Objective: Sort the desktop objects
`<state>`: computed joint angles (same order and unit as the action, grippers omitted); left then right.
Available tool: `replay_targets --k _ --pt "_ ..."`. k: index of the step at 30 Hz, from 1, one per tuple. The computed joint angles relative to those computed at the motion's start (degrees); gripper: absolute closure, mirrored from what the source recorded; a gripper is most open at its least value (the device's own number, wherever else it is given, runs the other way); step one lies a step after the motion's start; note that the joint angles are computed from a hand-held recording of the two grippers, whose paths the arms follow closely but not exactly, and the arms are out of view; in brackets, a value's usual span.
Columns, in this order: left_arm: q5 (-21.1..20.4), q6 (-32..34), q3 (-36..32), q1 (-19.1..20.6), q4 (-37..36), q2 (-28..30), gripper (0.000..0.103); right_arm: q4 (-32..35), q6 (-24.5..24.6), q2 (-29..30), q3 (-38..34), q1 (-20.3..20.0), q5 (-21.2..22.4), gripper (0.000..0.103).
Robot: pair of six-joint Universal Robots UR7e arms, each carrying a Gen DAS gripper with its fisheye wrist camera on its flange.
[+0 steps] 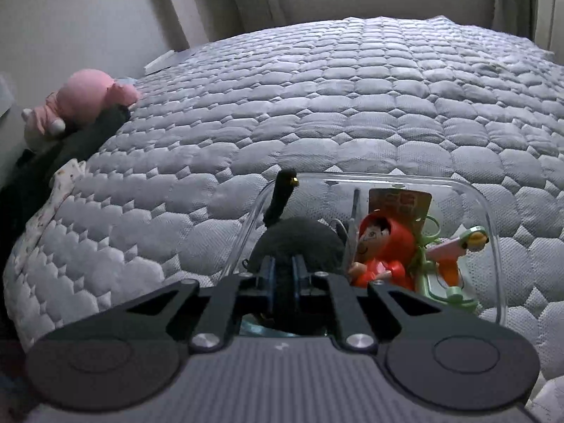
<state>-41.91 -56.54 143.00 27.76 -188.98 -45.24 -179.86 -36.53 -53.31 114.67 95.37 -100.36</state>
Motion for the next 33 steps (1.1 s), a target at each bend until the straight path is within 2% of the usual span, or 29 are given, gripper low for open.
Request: replay_targets --k 5,8,9,12,16,21,29,33 --pt "0.2 -1.2 1.3 -0.1 -2.1 -0.4 0.003 -0.2 0.0 0.6 -1.0 0.4 0.1 0.093" --pt "0.0 -1.1 1.7 -0.1 -3.1 -0.3 0.003 -2.5 2.6 -1.0 -0.3 -0.1 5.6 0.090" --pt "0.1 -1.1 1.5 -0.1 -2.8 -0.3 0.003 -3.7 3.1 -0.6 -0.6 0.1 6.1 0.090" --pt "0.2 -1.4 1.5 -0.5 -2.0 -0.3 0.003 -2.8 3.6 3.5 -4.7 2.1 1.2 0.090" --pt "0.8 -2.5 2.2 -1.2 -1.5 -0.8 0.003 0.7 6.4 6.8 -8.3 1.9 -0.3 0.090" --pt "0.6 -2.8 2.7 -0.9 -2.2 -1.1 0.003 -3.0 5.4 9.4 -9.3 2.0 -3.4 0.090" --pt "0.5 -2.4 2.6 -0.8 -2.5 -0.8 0.003 -0.9 6.6 8.8 -9.9 1.6 -3.6 0.090" --pt "0.5 -2.3 2.5 -0.7 -2.4 -0.8 0.003 -2.5 5.1 5.4 -6.2 1.8 -1.5 0.083"
